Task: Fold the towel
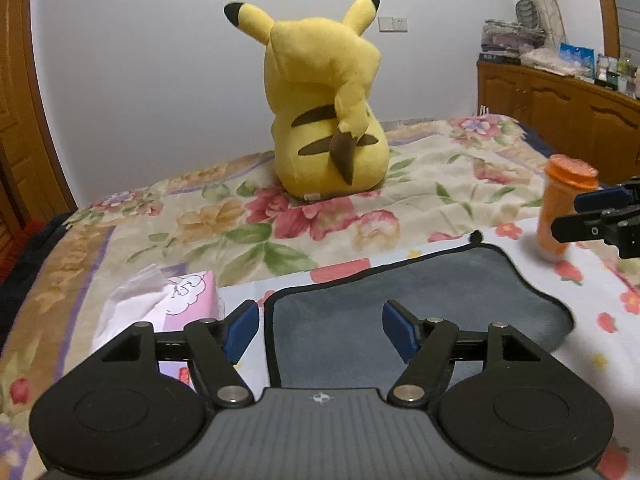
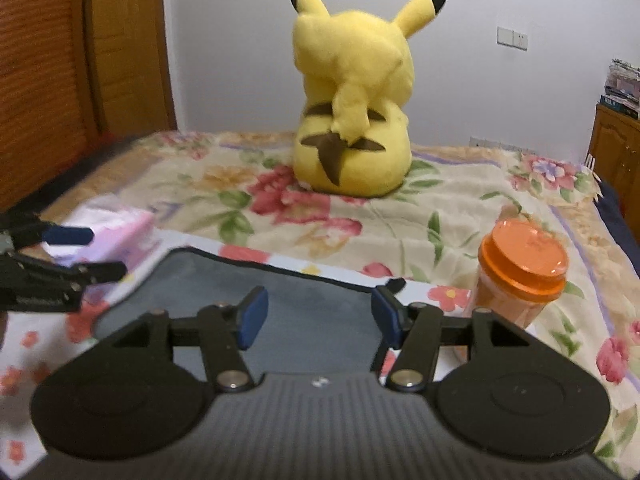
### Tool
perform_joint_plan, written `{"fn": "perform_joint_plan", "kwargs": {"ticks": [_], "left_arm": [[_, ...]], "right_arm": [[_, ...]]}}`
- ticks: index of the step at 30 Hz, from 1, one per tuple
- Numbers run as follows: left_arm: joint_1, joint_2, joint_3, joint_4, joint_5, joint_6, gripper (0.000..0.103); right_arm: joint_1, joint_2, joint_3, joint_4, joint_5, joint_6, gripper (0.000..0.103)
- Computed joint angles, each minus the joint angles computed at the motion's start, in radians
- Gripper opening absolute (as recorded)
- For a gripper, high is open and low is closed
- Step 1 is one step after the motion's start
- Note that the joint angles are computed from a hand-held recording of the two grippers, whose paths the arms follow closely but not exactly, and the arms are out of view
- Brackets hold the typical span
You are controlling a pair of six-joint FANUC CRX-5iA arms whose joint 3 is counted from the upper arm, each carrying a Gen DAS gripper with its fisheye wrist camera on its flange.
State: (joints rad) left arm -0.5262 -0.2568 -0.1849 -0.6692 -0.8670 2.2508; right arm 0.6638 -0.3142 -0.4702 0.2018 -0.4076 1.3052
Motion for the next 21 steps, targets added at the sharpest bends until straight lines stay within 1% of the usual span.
{"fn": "perform_joint_plan", "kwargs": {"ticks": [1,4,6,8,10,11,13,15,17,19,21], "left_arm": [[-0.016,-0.007,0.005,-0.009,-0.018,0.011,0.076],[-0.096,-0.013,0.043,-0.085,-0.115,0.094,0.080],[-0.124,-0.027,0.051,-0.093,-0.132,0.115,0.085],[-0.156,-0.035,0.063,-0.107,-0.156,0.135,0.085],[-0.178,-0.043,0.075,-0.112,-0.173,0.149,0.085],[-0.191,-0.046,0.084,-0.117,-0.185,0.153,0.086],[-0.222,-0.047,0.105,-0.141,-0.216,0.164,0.089],[-0.253,-0.044,0.131,-0.164,-0.247,0.164,0.091],[-0.283,-0.041,0.156,-0.189,-0.278,0.165,0.095],[-0.317,-0.041,0.175,-0.222,-0.305,0.179,0.097],[-0.354,-0.043,0.192,-0.255,-0.337,0.196,0.102]], "right_arm": [[0.006,-0.015,-0.004,0.002,-0.003,-0.005,0.060],[0.020,-0.062,-0.009,-0.006,-0.023,-0.007,0.061],[0.028,-0.090,-0.014,-0.006,-0.035,-0.010,0.062],[0.038,-0.121,-0.028,0.013,-0.044,-0.030,0.067],[0.044,-0.149,-0.034,0.014,-0.060,-0.040,0.077],[0.045,-0.162,-0.035,0.011,-0.067,-0.043,0.079],[0.050,-0.186,-0.041,0.023,-0.076,-0.063,0.088],[0.063,-0.213,-0.059,0.064,-0.080,-0.101,0.092],[0.072,-0.238,-0.072,0.101,-0.088,-0.129,0.094],[0.079,-0.261,-0.084,0.134,-0.093,-0.158,0.099],[0.082,-0.280,-0.091,0.151,-0.096,-0.173,0.100]]}}
